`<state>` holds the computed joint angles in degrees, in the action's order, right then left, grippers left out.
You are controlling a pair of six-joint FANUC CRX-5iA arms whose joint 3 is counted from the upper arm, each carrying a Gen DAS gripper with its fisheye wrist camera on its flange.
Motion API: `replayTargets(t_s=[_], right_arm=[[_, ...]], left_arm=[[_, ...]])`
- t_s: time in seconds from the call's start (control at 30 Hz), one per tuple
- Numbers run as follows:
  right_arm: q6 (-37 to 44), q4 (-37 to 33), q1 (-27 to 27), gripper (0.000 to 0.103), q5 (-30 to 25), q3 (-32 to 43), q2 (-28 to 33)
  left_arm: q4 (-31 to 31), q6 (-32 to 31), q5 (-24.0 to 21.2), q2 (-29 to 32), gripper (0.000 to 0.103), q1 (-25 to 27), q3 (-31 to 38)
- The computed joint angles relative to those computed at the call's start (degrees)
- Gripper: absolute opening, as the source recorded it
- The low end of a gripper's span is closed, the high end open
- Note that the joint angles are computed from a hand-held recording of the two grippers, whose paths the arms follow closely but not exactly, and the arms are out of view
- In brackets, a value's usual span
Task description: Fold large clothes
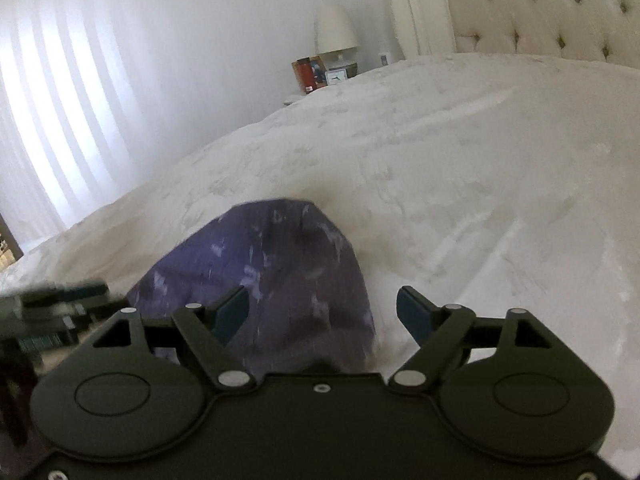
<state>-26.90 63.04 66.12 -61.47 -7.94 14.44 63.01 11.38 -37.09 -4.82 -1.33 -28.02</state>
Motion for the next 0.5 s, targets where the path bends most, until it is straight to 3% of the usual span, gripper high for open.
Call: replayTargets(t_s=[0.17, 0.33, 0.5], right_arm=[[1.8, -1.8, -2.9, 0.082, 0.4, 3.3, 2.5], [9.0, -6.1, -5.7, 0.082, -0.6, 9.8, 6.2], [14.5, -9.1, -7.1, 0.083, -2.2, 15.6, 10.0]], left_arm=[[-4.6, 4.1, 0.7, 2.6, 0.058, 0.8, 0.2], [1.8, -0.1, 1.1, 2.9, 0.066, 1.4, -2.9], [3.5, -0.3, 0.5, 3.0, 0.068, 1.6, -3.4]])
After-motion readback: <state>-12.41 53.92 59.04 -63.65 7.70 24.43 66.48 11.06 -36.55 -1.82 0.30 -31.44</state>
